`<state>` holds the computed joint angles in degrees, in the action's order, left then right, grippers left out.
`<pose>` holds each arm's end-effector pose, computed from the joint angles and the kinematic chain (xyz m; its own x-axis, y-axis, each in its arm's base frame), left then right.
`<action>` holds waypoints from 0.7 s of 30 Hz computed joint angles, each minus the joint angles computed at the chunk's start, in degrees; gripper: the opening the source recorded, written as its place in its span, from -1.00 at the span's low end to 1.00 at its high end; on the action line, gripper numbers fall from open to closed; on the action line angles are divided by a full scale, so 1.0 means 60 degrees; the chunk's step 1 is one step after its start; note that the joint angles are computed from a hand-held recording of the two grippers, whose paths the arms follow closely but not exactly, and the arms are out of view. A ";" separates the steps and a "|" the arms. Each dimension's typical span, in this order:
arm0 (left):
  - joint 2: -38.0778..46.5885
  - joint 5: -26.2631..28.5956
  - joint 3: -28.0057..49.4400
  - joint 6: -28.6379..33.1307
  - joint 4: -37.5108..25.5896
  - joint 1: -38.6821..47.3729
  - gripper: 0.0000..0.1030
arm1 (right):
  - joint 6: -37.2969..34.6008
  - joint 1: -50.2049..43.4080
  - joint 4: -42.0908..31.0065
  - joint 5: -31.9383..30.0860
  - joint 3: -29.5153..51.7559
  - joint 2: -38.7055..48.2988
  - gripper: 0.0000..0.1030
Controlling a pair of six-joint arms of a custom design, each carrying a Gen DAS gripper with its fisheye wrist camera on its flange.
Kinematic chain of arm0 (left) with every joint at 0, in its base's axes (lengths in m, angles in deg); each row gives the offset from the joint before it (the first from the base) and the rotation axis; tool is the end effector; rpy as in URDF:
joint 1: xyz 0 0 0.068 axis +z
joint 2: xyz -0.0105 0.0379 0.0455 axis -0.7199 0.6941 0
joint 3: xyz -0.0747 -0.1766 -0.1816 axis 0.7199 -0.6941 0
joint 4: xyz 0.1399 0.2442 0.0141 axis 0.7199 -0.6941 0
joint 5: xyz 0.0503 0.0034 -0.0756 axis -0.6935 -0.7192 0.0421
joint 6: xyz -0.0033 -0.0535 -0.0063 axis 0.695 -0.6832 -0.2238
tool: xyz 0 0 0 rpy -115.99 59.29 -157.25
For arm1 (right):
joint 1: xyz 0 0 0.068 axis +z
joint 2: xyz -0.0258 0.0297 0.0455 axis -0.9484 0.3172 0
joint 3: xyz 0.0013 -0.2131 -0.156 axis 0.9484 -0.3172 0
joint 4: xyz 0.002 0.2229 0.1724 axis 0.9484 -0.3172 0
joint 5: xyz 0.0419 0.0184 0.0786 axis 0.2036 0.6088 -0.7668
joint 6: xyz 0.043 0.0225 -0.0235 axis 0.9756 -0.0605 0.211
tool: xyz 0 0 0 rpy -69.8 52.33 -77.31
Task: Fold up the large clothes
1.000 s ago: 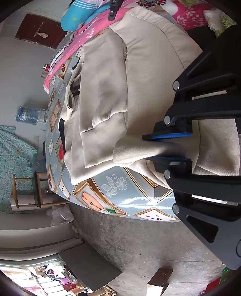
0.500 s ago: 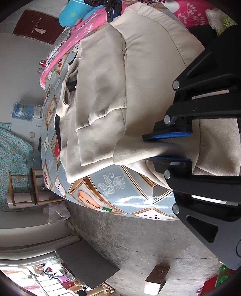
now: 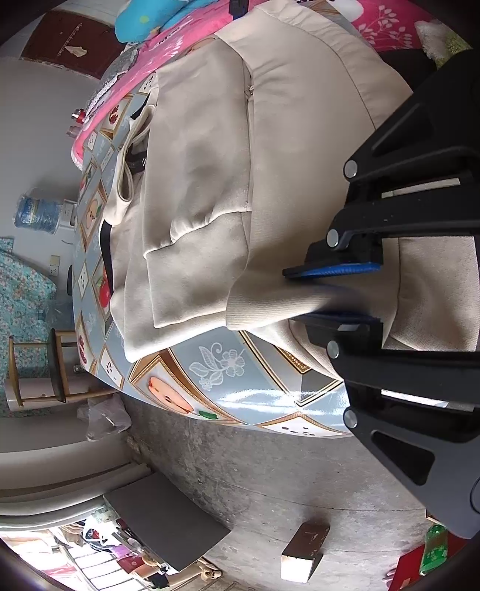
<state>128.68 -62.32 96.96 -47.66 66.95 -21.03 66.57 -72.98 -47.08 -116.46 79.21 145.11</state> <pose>0.2652 0.1138 0.1441 -0.8111 -0.0715 -0.5806 -0.0529 0.9974 -0.0488 0.3696 0.0160 0.1391 -0.9221 -0.0698 -0.3805 -0.3167 0.7011 0.6389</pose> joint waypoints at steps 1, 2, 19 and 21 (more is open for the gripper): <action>0.0009 -0.0014 0.0013 -0.0005 -0.0012 -0.0002 -0.69 | 0.0058 0.0000 -0.0043 -0.0151 0.0264 0.0338 0.03; 0.0003 -0.0055 0.0015 -0.0006 -0.0020 -0.0021 -0.69 | 0.0004 -0.0036 -0.0159 -0.0299 0.0434 0.0528 0.03; -0.0268 -0.0367 -0.0019 -0.0268 -0.0233 -0.0144 -0.71 | 0.1732 0.1550 0.1755 0.3521 -0.1747 -0.1658 -0.49; -0.0826 -0.0462 -0.0363 -0.0200 -0.0156 -0.0195 -0.76 | 0.2095 0.1990 0.2037 0.4521 -0.2297 -0.2472 -0.73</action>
